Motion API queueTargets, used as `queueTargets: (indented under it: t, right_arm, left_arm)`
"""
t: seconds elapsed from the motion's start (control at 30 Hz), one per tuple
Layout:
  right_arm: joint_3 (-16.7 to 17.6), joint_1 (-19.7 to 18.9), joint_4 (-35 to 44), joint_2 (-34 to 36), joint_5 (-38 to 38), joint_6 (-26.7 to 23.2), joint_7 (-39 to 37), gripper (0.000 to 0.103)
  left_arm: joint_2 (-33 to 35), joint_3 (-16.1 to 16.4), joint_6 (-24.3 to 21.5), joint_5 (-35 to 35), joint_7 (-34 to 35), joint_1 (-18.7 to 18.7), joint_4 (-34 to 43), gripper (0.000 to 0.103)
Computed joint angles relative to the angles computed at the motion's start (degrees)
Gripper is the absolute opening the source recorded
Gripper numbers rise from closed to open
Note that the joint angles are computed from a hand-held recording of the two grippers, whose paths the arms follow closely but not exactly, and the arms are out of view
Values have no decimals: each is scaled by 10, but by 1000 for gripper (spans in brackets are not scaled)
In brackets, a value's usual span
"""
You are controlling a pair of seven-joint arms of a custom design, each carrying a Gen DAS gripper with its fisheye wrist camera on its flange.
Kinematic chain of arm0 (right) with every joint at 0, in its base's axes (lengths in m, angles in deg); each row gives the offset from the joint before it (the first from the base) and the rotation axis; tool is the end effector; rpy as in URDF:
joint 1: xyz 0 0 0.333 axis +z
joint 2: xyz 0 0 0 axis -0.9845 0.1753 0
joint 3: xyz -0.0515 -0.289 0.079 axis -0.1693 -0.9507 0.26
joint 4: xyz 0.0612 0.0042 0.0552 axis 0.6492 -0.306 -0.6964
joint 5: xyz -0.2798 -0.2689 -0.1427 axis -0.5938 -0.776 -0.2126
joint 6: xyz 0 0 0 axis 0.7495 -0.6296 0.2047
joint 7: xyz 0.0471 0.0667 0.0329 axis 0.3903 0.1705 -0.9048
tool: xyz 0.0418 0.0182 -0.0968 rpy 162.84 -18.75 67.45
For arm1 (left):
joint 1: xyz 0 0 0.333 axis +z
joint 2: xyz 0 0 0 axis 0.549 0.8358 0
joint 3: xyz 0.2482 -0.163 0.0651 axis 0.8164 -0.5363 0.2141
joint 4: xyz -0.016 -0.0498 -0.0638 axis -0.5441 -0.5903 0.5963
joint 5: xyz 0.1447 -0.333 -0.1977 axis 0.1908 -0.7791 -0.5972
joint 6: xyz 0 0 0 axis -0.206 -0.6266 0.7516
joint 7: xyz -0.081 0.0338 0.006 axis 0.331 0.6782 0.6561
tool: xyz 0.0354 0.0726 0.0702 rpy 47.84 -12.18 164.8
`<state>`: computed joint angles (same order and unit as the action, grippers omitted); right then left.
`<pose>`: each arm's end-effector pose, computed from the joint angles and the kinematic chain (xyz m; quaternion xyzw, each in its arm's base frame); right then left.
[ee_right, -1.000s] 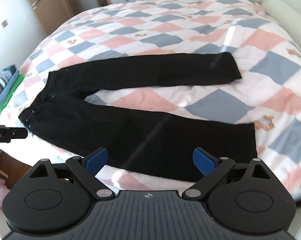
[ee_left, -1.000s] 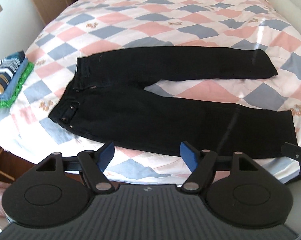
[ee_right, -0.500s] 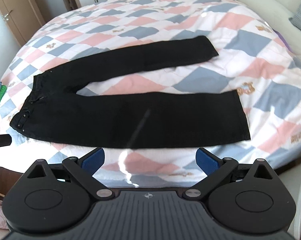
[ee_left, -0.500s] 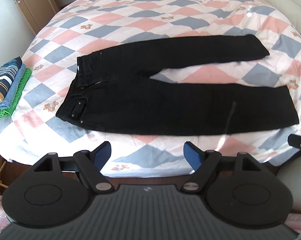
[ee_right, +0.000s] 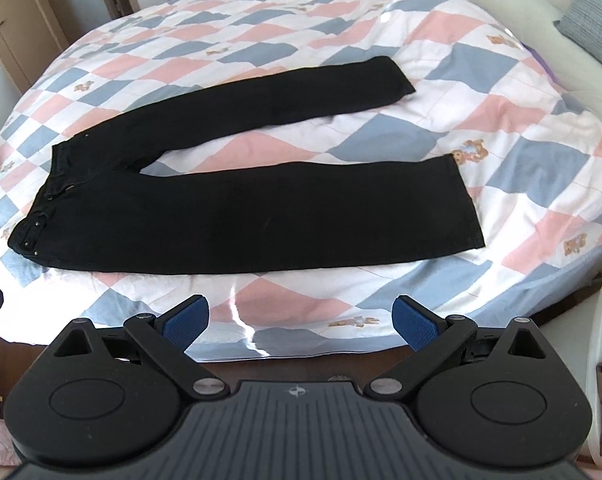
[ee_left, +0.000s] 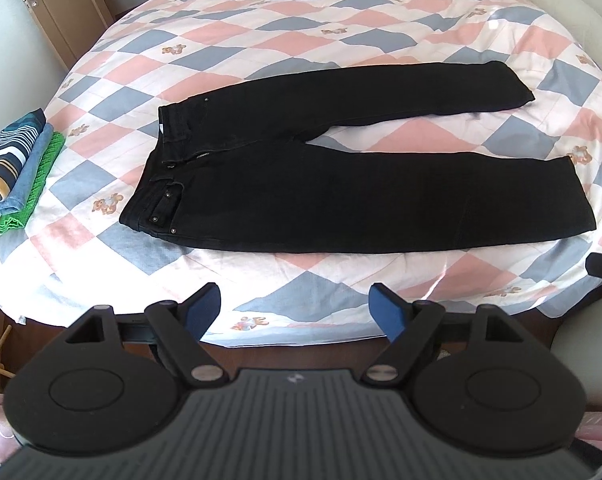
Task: Fold clothes
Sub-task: 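Open both grippers and withdraw them from the flattened jeans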
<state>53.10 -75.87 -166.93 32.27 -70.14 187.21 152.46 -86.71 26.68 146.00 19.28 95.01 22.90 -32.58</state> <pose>0.3682 0.0695 0.6574 -0.4210 0.8762 -0.1916 0.1354 0.5199 -0.2159 0.6944 -0.4310 0.8698 -0.1805 0.1585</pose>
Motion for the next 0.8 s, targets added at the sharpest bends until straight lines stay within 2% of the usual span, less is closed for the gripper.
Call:
queueTargets:
  t: [0.8]
  right_arm:
    - [2,0,13,22,-17,-5,11,101]
  left_arm:
    - [30,2,0,-5,8,5,23,80]
